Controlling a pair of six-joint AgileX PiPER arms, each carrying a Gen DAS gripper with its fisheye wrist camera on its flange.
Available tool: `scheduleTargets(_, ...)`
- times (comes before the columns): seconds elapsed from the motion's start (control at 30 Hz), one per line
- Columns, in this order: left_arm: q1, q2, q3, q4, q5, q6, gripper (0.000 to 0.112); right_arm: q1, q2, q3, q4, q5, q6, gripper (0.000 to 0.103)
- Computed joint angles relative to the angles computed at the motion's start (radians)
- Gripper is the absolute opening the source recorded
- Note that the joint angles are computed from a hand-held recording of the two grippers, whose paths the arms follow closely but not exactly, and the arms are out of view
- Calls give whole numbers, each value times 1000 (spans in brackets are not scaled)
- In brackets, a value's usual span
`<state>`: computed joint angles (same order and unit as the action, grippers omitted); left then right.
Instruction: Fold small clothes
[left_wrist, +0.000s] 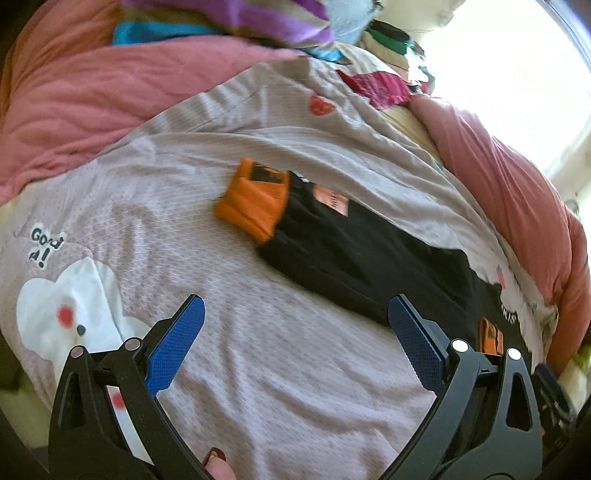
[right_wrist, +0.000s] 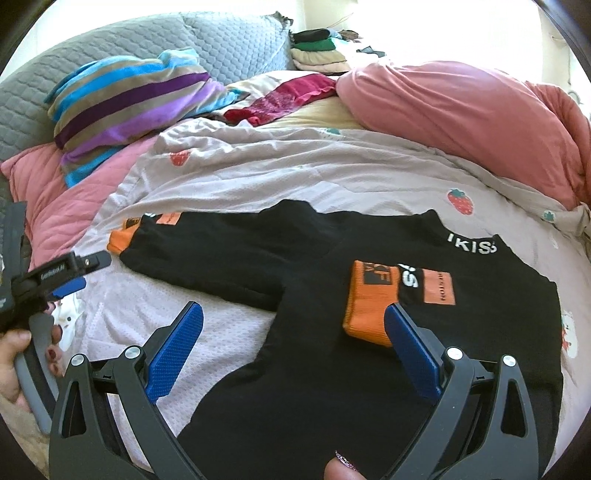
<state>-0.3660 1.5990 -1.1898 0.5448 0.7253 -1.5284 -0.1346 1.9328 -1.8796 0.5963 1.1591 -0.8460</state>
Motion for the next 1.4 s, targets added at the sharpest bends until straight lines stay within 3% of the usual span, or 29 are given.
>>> scheduleTargets(0.17, 72, -4, 55, -27, -99, 2, 88, 18, 11, 7, -10, -8, 11, 98)
scheduleTargets(0.33, 133, 30, 68, -75, -187, 31, 56, 24, 23, 1, -17, -12, 28, 98)
scheduleTargets(0.57, 184, 98, 20, -95, -248, 53, 39, 13, 46, 0, -31, -15, 47, 98)
scheduleTargets(0.9, 216, 200, -118, -118, -199, 119, 10, -22, 62, 8, -38, -19, 54, 98)
scheduleTargets(1.23, 111, 130, -142, 61, -182, 17, 7, -77, 52, 9, -6, 8, 22, 98)
scheduleTargets(1.4, 7, 126, -232, 124, -123, 16, 7, -126, 59, -19, 12, 39, 20, 98)
